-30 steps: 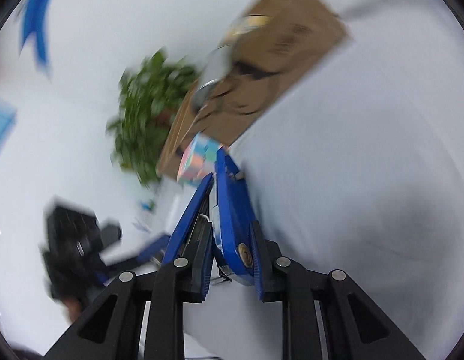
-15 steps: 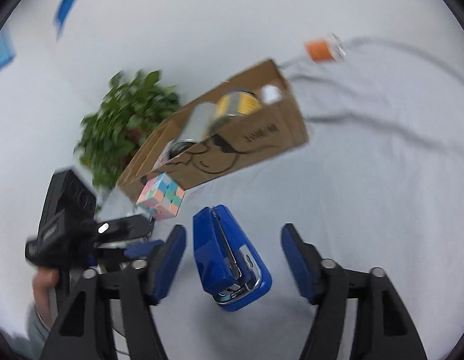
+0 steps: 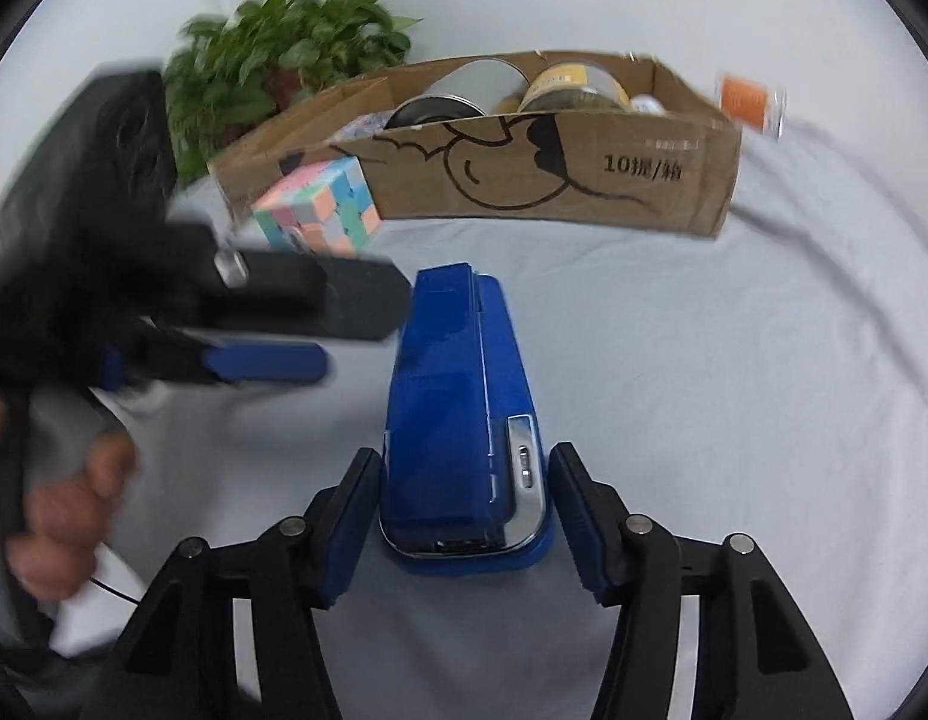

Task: Organize rigid objects
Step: 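Carry the stapler into the tray and lower it beside the board-game box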

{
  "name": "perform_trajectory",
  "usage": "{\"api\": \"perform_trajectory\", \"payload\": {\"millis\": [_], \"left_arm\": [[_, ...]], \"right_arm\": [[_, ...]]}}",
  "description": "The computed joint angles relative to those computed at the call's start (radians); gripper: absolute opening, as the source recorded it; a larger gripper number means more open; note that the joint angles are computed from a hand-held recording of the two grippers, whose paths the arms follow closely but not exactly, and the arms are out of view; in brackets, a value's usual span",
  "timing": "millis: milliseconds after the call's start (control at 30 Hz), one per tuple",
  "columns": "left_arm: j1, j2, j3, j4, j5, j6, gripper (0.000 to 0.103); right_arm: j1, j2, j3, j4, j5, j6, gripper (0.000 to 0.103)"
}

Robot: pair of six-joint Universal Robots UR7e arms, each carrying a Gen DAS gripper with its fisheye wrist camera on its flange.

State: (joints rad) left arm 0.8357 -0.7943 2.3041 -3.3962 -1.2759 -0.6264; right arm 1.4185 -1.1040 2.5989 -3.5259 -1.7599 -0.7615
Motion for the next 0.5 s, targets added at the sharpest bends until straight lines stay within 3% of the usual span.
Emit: {"api": "perform_trajectory", "payload": {"millis": [33,67,133,267,367,467,500], "left_arm": [[-0.003,0.001,0.000,0.003,0.008,0.002,0.077],[-0.014,-0.006,0.005,0.025,0.036,-0.004,0.076],[-0.008,-0.014,0.019,-0.001,0.011,-0.016,0.066],[0.000,-0.041,0.034,0.010,0.007,-0.020,0.066],[0.012,-0.058,0.036,0.032,-0.012,-0.020,0.067],[0.037,-0.049,0.034,0.008,-0.063,-0.028,0.066],[0.044,-0.044,0.033,0.000,-0.084,-0.022,0.058]], "right_arm": [[-0.012,-0.051,-0.005,0.089,0.035,0.060,0.054],[-0.021,-0.075,-0.015,0.149,0.064,0.124,0.048],[-0.018,-0.089,-0.024,0.202,0.086,0.192,0.048],[0.034,-0.039,-0.015,0.122,0.040,0.214,0.047],[0.035,-0.044,-0.016,0.146,0.056,0.237,0.047],[-0.037,-0.106,-0.041,0.324,0.192,0.328,0.043],[-0.052,-0.115,-0.044,0.349,0.225,0.340,0.041]]}}
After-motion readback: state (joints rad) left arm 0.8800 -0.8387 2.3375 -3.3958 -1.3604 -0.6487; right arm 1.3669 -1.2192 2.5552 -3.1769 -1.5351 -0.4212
